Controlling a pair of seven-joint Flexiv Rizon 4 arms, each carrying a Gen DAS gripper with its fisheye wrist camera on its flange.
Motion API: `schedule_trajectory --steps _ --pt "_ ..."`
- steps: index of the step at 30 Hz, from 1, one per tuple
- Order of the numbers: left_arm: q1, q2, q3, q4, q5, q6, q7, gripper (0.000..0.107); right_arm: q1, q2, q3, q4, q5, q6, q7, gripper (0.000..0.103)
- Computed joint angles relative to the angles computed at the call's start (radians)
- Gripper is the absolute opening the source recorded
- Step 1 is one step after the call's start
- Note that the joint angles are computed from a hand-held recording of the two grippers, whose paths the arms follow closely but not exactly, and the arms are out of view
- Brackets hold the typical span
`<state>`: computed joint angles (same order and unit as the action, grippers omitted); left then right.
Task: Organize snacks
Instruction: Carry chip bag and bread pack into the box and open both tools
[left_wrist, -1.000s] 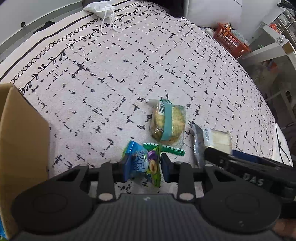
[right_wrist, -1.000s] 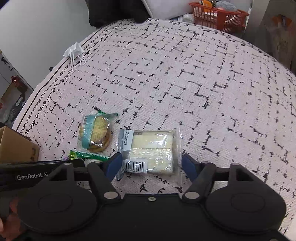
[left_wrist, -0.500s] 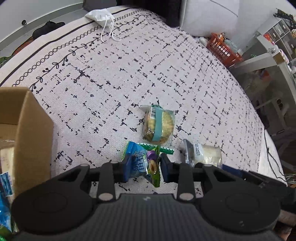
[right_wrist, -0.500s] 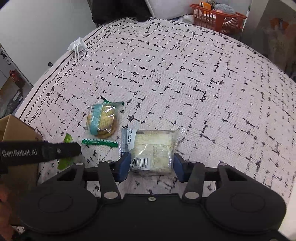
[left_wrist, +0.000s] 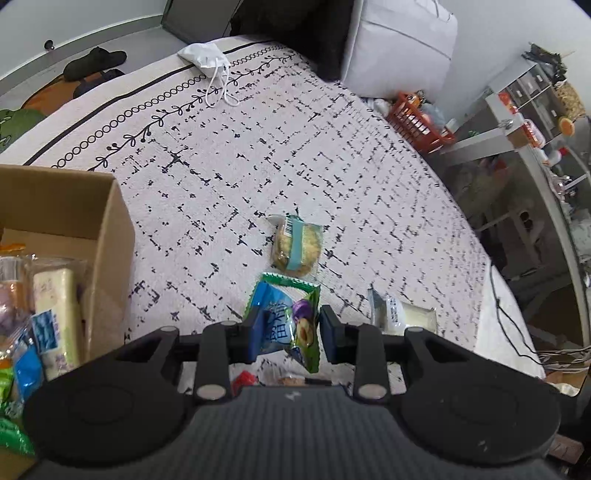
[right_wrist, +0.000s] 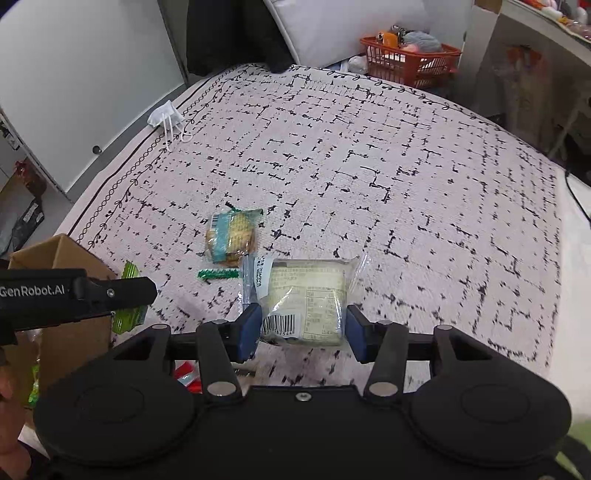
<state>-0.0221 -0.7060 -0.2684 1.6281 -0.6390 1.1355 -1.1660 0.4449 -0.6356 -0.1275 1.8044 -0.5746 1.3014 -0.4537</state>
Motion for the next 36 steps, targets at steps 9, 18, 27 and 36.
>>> schedule_trajectory --steps 9,18,27,36 --pt "0.060 0.079 -0.068 0.098 -0.130 0.021 0.126 0.032 0.055 0.071 -0.029 0.042 -0.095 -0.051 0.097 0.048" --pt "0.071 0.147 -0.056 0.165 -0.280 0.016 0.246 0.032 0.058 0.092 0.007 0.015 -0.196 -0.113 0.170 0.048" --pt "0.070 0.185 -0.006 0.191 -0.394 -0.012 0.332 0.031 0.071 0.078 0.048 -0.040 -0.241 -0.168 0.190 0.048" --pt "0.081 0.203 0.042 0.195 -0.459 -0.042 0.387 0.031 0.100 0.061 0.063 -0.097 -0.259 -0.211 0.199 0.048"
